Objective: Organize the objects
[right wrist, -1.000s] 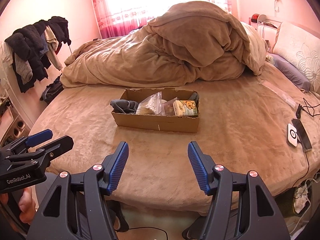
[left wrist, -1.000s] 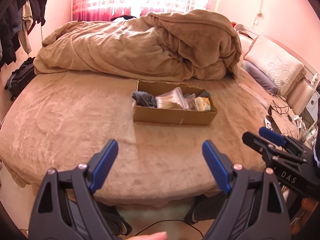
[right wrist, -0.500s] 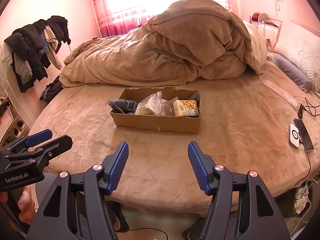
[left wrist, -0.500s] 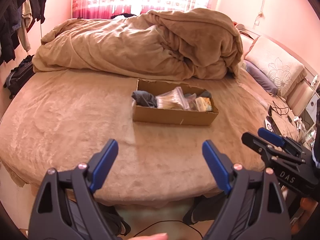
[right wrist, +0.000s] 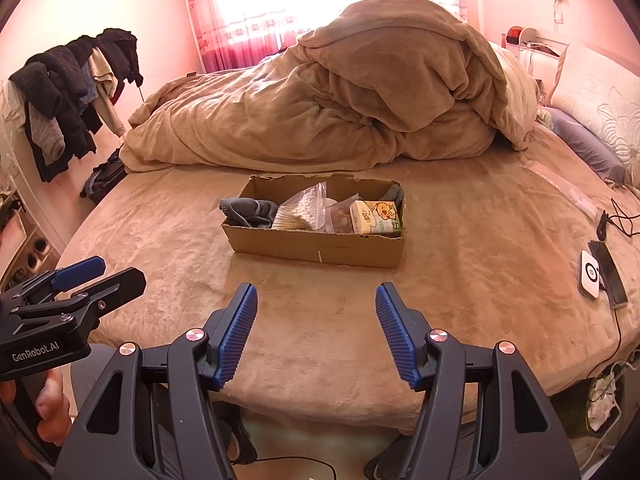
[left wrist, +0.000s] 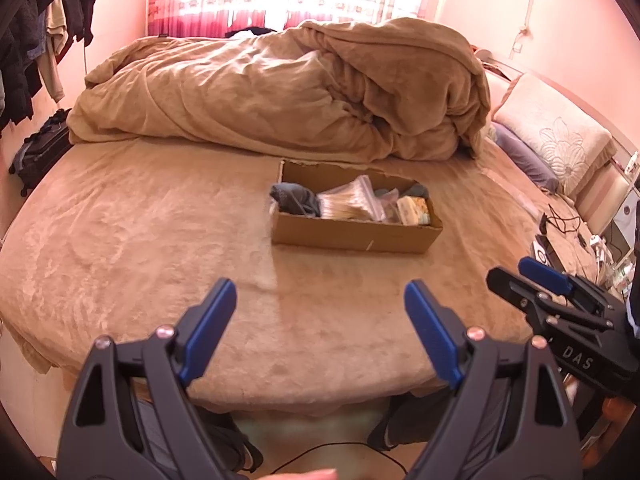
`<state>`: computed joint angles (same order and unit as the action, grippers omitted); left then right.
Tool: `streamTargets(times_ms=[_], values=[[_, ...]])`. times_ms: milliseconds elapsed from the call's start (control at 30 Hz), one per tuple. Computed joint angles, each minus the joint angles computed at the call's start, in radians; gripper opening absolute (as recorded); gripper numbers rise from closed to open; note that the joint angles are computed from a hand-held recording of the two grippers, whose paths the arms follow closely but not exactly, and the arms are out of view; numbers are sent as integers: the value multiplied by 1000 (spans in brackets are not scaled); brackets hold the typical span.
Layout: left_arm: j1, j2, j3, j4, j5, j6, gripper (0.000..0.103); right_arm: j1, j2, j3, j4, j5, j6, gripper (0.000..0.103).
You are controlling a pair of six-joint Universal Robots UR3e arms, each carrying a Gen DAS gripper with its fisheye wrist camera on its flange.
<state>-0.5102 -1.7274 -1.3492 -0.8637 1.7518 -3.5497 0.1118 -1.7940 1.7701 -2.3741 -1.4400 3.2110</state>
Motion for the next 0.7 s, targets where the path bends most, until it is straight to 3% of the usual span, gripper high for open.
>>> streamTargets(times_ms=[700], values=[[-2,7,-9,-1,0,7,87,5,11,-7,-3,-3,3,65]])
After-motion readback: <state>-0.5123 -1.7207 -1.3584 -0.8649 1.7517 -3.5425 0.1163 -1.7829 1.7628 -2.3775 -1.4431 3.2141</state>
